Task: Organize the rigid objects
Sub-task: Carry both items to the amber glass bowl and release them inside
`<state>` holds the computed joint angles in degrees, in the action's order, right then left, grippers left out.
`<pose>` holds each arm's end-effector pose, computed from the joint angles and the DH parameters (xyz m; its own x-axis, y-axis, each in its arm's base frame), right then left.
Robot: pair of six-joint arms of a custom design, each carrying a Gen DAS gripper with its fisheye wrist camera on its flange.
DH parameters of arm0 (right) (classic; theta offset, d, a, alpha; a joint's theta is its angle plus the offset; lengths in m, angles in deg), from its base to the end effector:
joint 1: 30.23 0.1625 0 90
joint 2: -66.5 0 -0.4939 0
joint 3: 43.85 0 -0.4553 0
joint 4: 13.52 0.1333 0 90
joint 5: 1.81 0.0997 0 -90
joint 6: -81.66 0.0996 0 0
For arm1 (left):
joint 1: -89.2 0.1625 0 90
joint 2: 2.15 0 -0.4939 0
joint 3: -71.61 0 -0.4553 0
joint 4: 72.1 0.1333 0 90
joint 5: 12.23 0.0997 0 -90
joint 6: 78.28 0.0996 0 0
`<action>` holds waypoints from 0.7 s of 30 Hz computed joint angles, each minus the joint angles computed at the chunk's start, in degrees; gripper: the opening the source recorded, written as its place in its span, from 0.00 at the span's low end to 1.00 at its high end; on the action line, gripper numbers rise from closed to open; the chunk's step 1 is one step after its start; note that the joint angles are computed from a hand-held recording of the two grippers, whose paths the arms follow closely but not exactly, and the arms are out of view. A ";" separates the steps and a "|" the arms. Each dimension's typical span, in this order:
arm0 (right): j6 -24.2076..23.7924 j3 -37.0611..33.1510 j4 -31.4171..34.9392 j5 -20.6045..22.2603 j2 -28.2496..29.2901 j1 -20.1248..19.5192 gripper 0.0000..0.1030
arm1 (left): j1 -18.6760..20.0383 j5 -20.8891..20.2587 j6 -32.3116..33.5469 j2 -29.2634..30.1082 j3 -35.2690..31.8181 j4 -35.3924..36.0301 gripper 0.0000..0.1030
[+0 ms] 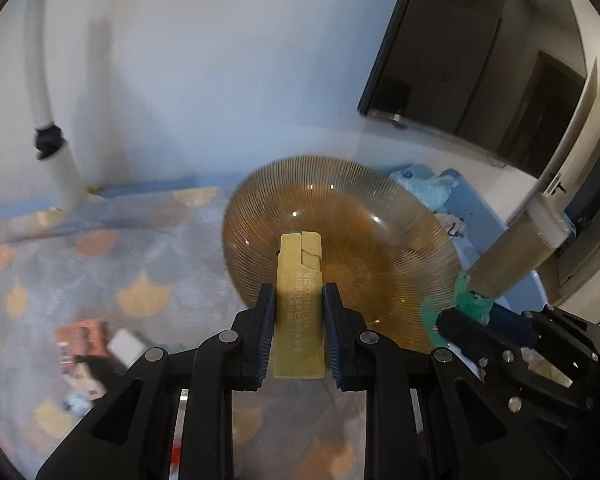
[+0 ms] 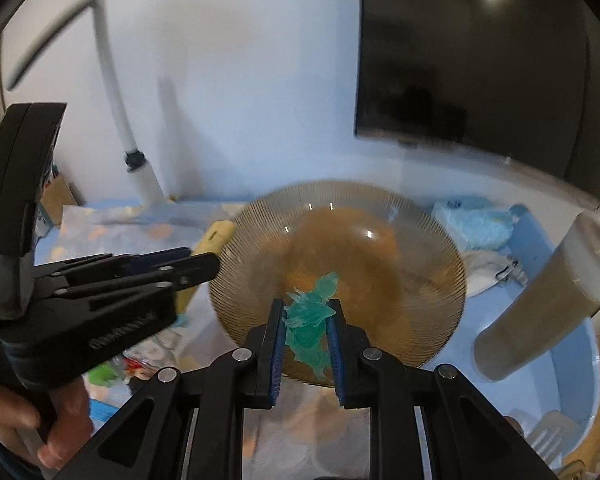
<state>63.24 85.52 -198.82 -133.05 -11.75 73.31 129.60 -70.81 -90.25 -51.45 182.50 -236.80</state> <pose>0.1852 -0.4800 0.3074 -0.7426 0.0364 0.6687 -0.4243 0.7470 -0.5118 -0.3788 -0.5656 0.0763 -0.7830 0.4299 -0.4496 0.5922 0.7364 -0.3272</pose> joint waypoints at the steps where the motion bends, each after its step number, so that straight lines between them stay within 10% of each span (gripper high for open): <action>1: 0.16 0.04 0.06 0.64 -0.08 -0.80 0.19 | 0.11 0.06 0.01 0.63 -0.28 0.14 0.20; 8: 2.43 1.06 0.38 4.14 -3.29 -2.56 0.33 | -0.43 -0.64 1.76 -1.95 2.65 -5.11 0.67; 16: 3.93 3.06 0.48 5.21 -6.45 4.63 0.34 | -3.55 7.71 2.68 -15.56 13.05 -12.28 0.67; 21: 1.98 5.49 -2.72 7.32 -2.98 10.73 0.60 | -5.03 17.55 -1.20 -26.10 21.28 -8.27 0.67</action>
<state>65.23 91.01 -201.53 -125.72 -14.73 84.03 124.57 -53.25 -91.45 -77.56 203.77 -245.07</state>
